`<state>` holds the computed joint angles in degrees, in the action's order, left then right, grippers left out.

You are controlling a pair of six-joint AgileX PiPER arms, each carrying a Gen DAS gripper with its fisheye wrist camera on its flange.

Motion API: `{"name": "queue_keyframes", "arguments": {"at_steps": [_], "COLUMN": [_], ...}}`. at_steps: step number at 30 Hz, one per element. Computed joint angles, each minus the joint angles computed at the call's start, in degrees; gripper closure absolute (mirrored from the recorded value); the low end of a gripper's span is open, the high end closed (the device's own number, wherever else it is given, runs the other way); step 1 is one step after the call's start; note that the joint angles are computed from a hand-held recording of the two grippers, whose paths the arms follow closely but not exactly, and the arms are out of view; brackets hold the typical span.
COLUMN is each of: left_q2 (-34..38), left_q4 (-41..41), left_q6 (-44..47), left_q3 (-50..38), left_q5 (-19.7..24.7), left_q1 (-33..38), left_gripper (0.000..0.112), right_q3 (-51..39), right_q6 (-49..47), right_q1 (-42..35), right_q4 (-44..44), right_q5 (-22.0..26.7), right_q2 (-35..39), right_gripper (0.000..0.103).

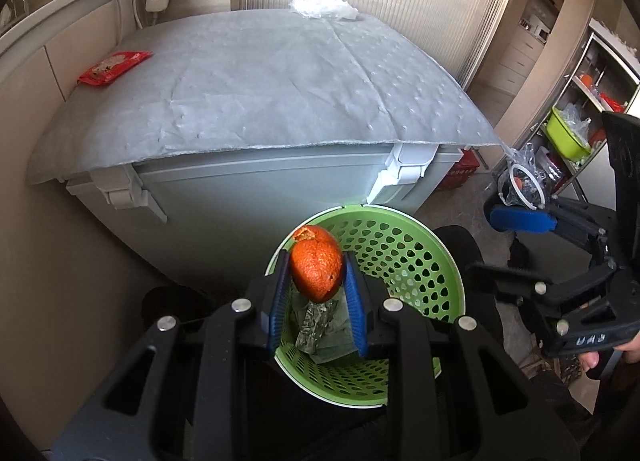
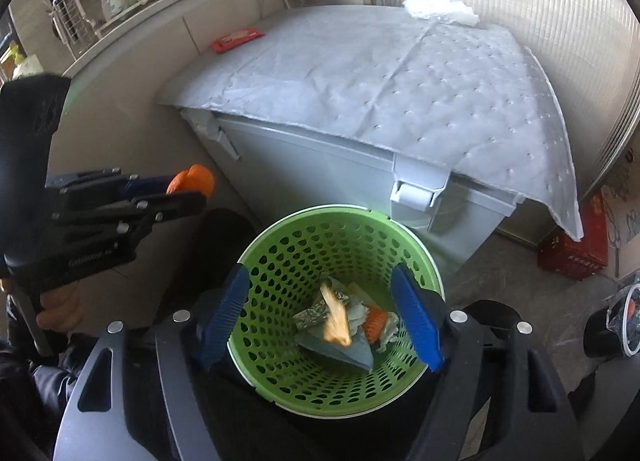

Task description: Collect trash

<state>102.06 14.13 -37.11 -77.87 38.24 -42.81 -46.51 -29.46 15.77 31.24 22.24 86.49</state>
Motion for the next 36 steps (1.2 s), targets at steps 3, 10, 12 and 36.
{"name": "queue_keyframes", "arguments": {"at_steps": [3, 10, 12, 36], "left_q2": [0.48, 1.79, 2.59, 5.36], "left_q4": [-0.92, -3.81, -4.2, 1.46], "left_q6": [1.04, 5.2, 5.89, -1.67], "left_q3": [-0.49, -1.97, -2.92, -9.04], "left_q5": [0.2, 0.42, 1.2, 6.42], "left_q1": [-0.41, -2.01, -2.25, -0.46], "left_gripper": [0.086, 0.086, 0.083, 0.017], "right_q3": [-0.35, -1.32, -1.11, -4.67], "right_q6": [1.53, 5.57, 4.91, 3.71], "right_q1": [-0.63, -2.68, -3.72, -7.25], "right_q4": [-1.25, -5.47, -4.78, -2.43], "right_q5": [-0.61, -1.45, -1.5, -1.73], "right_q2": [-0.03, -0.43, -0.79, 2.3], "right_gripper": [0.021, 0.013, 0.011, 0.002]}}
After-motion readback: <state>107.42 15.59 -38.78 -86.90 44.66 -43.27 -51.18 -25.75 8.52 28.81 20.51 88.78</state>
